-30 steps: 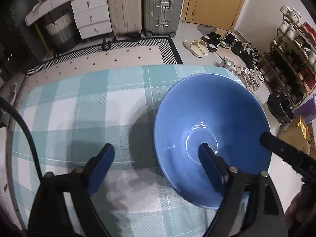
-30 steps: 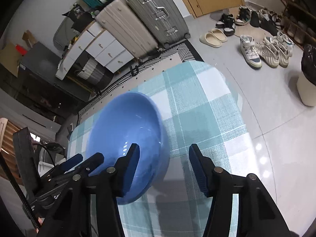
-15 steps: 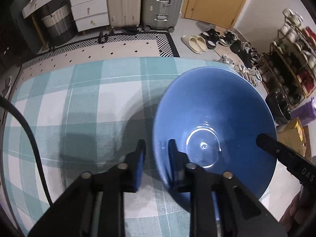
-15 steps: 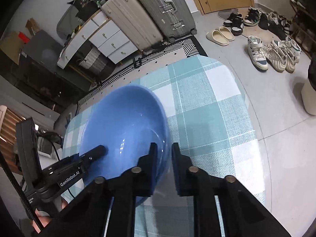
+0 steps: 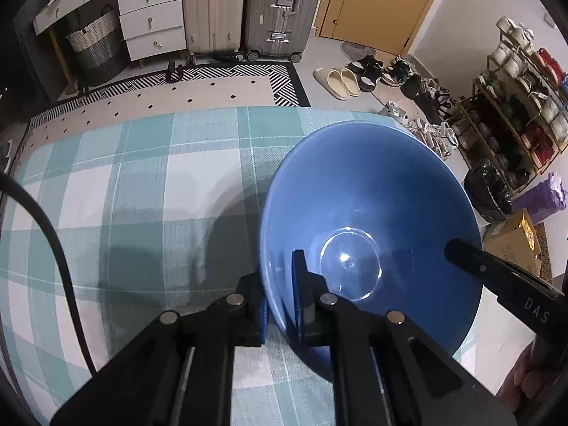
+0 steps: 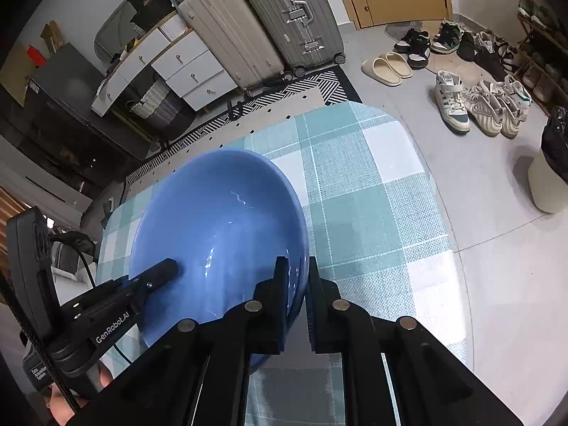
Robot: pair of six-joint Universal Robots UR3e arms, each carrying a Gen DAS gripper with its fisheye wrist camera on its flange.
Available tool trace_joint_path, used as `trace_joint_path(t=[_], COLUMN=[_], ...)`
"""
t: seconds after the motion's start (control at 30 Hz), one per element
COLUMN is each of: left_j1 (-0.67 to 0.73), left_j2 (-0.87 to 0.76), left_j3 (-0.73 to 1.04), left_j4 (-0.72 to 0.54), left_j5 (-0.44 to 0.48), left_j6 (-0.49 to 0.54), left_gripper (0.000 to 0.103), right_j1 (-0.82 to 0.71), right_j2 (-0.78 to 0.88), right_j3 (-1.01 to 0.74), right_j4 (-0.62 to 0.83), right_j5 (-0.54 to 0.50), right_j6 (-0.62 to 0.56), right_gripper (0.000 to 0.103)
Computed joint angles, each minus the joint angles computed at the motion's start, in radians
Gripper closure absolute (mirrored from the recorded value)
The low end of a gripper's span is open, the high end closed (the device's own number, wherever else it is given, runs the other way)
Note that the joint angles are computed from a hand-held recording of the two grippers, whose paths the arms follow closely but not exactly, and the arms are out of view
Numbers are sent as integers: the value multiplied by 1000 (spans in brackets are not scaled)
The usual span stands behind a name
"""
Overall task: Organize plates and bowls
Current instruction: 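Close the right gripper on the bowl rim while the left gripper holds it, then lift the blue bowl with both grippers and carry it toward the placed bowl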
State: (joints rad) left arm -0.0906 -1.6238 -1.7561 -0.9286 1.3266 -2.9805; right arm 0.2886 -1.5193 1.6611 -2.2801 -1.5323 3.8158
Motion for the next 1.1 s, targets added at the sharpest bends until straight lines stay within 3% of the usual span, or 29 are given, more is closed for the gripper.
trace_joint_path(t=[0.4,0.7,1.1], left_j1=[16,70,234], left_j2=[90,220,555], left_j3=[-97,-191,-357], left_j4=[14,-48,-286], left_j5=[3,-7,-37], left_j6=[19,53,230], left_gripper=[95,95,94], right_j1=[10,84,250], right_j2=[-41,-53,-81], right_j3=[46,27,45], right_j4=[6,58,66], right_j5=[30,13,-9], right_j6=[27,70,220], right_gripper=[95,95,95])
